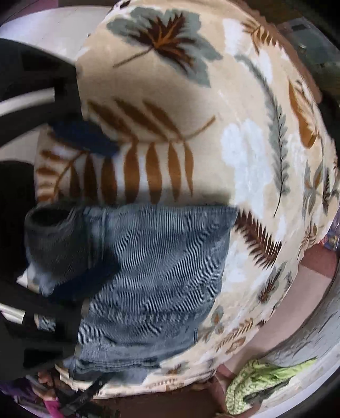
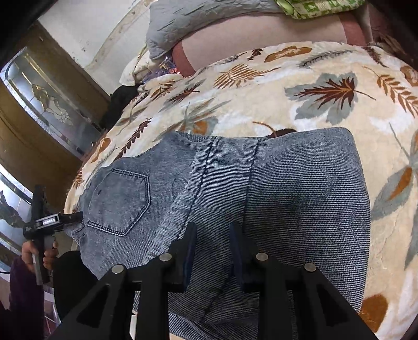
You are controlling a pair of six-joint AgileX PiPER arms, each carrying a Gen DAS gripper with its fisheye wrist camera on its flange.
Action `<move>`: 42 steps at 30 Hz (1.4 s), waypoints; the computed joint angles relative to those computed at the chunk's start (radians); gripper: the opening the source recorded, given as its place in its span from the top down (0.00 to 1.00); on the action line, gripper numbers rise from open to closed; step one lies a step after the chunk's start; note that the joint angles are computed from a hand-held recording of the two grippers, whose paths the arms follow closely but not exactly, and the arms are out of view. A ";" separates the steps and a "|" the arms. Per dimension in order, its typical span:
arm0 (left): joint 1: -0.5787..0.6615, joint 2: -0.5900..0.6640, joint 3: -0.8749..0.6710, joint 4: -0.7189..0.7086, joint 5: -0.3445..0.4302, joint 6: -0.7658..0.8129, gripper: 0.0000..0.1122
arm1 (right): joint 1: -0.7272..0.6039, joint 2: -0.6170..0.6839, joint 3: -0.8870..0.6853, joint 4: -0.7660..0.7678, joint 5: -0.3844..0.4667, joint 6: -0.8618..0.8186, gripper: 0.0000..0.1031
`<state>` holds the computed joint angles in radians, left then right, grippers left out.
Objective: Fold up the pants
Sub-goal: 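Grasp the leg hems with the left gripper and fold them toward the waistband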
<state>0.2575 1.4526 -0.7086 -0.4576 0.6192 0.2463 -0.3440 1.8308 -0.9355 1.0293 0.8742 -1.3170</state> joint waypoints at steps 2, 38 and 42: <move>-0.019 -0.008 -0.007 0.001 0.009 -0.007 0.52 | -0.002 0.001 0.000 0.001 0.002 -0.001 0.71; -0.180 -0.315 0.003 -0.006 -0.030 -0.117 0.90 | 0.344 -0.075 0.009 0.143 -0.002 0.102 0.71; -0.264 -0.325 -0.039 0.077 -0.028 -0.228 0.90 | 0.467 0.006 -0.011 0.064 -0.121 0.189 0.70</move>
<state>-0.0065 1.1274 -0.7473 -0.3808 0.5916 0.0186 0.1228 1.8370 -0.9463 1.0935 0.7529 -1.1277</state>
